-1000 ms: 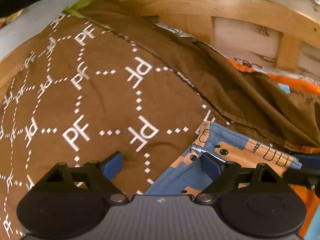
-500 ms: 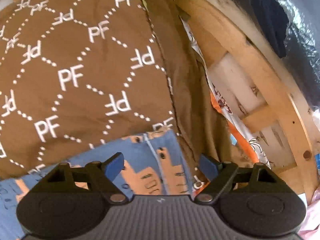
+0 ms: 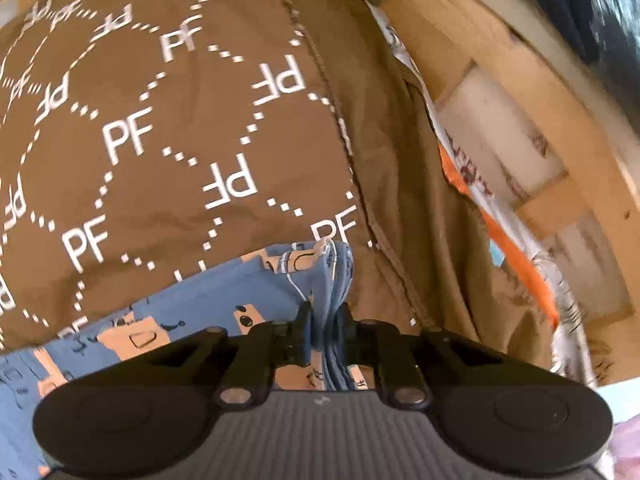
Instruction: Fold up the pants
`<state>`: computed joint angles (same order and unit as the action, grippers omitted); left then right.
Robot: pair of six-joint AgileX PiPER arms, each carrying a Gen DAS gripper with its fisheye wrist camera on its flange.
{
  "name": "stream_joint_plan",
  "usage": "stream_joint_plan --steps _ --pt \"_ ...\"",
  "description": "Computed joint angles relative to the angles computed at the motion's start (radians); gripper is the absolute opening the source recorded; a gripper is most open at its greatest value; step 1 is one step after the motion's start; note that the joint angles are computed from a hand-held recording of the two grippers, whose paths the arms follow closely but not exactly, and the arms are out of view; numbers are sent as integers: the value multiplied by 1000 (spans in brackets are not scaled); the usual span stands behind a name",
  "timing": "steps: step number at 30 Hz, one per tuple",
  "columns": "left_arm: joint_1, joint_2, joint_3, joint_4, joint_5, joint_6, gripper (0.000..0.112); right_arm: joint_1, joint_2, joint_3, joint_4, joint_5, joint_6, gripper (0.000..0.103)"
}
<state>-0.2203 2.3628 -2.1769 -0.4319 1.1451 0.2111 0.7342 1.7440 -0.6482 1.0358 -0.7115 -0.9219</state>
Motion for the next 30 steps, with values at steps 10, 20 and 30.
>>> stream_joint_plan --steps 10,20,30 --pt "139 -89 187 -238 0 156 11 32 53 1 -64 -76 40 35" --pt "335 -205 402 -410 31 344 11 156 56 -18 -89 -120 34 15" --pt "546 -230 494 -379 53 498 10 248 147 -281 76 120 -66 14"
